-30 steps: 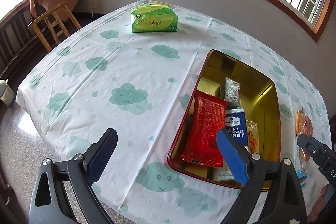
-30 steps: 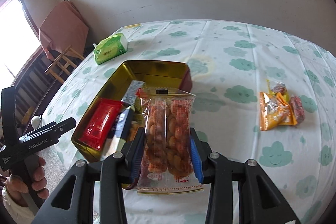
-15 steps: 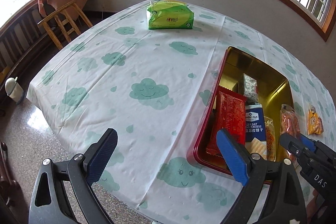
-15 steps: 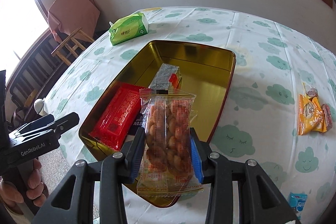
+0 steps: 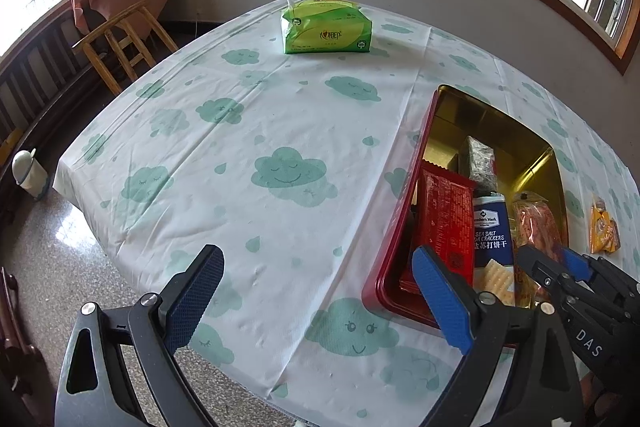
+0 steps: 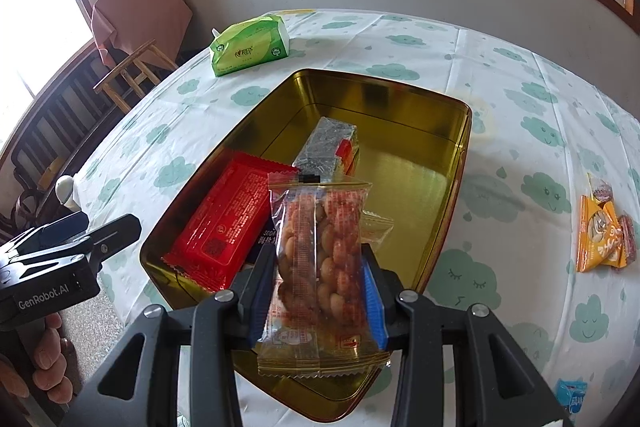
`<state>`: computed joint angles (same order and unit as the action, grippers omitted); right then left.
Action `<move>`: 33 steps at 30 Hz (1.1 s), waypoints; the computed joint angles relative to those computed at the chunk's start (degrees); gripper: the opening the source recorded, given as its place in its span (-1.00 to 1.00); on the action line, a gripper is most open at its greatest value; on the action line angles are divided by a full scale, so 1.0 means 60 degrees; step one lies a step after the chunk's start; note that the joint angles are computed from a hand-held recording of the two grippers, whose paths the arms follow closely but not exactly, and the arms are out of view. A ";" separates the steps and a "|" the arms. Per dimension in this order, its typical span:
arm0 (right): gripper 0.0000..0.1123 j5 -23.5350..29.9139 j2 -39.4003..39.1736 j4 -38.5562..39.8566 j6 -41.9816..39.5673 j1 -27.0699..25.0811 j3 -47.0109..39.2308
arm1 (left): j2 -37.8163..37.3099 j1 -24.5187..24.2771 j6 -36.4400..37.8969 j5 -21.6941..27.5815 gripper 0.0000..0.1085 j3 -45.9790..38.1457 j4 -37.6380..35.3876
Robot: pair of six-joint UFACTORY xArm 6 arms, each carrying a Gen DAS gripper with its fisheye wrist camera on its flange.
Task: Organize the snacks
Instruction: 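Carry the twisted pastry bag into the gold tin and open the right tool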
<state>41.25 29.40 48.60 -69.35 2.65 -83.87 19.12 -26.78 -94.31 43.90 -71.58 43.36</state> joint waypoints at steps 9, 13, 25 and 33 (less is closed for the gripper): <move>-0.27 -0.0033 0.0260 -0.0253 0.0180 0.0120 -0.0146 | 0.0018 -0.0001 0.0044 0.0007 0.72 -0.0038 -0.0058; -0.27 -0.0062 0.0216 -0.0081 -0.0074 0.0109 -0.0103 | 0.0065 -0.0030 0.0079 -0.0024 0.72 -0.0092 -0.0014; -0.03 0.0545 0.0003 0.0668 -0.0753 -0.0407 -0.0163 | 0.0316 -0.0284 0.0353 -0.0068 0.72 -0.0642 0.0192; -0.02 0.0909 0.0282 0.0821 -0.0692 -0.1314 -0.0873 | 0.0902 -0.0556 0.0966 -0.0065 0.72 -0.1558 0.0052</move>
